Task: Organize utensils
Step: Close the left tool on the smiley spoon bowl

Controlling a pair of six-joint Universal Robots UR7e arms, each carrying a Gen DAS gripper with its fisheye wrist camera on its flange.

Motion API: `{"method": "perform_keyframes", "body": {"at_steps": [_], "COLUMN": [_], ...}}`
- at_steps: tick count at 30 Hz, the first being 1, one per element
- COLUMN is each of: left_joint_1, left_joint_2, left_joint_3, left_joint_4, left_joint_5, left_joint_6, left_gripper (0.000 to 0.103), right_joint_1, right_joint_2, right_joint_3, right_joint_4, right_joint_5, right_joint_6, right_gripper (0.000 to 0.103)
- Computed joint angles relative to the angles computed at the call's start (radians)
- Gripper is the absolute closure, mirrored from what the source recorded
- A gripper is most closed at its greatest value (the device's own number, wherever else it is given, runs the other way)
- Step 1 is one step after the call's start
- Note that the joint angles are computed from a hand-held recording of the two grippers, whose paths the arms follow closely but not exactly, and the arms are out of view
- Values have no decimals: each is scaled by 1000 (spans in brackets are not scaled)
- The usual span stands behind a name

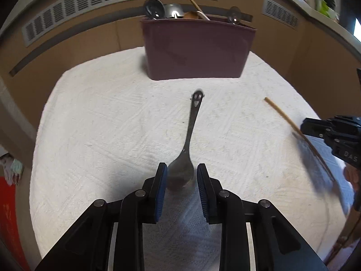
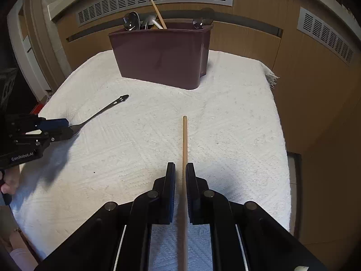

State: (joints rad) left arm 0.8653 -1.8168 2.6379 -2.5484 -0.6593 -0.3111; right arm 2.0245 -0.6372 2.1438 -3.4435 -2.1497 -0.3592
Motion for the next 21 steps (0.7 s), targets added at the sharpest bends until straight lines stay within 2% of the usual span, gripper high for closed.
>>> {"method": "perform_keyframes", "body": {"at_steps": [2,4,7,11,14,17,19,21], "left_joint_1": [-12,-11,-9,2,4,11,9,18], "left_joint_2": [25,45,54,52,50,62,77,63], "left_joint_3": [15,13,8,2,9,24,34,37], "left_joint_4": [-24,-36,-34,-27,-56,-142,-191,-216], "left_joint_5": [49,61,68,60,47,43,68,50], "left_joint_6": [-30,-52,-68,-98,-98,-74,-63,-46], "left_gripper": [70,68,66,53,53,56,71,74], "right_joint_1": [2,7,11,10,5,0,-3,-9], "right_joint_2": [4,4,-4,-9,-6,-4,-3,3], "right_joint_3": [0,5,13,20,17,14,10,-5], "right_joint_4": [-8,-23,-32,-38,-33,-28,-18,3], "right_joint_5": [-5,-13,-19,-25,-28,-25,-15,-8], "right_joint_6": [5,2,-3,5,14,14,11,7], "right_gripper": [85,80,79,73,72,72,72,72]}}
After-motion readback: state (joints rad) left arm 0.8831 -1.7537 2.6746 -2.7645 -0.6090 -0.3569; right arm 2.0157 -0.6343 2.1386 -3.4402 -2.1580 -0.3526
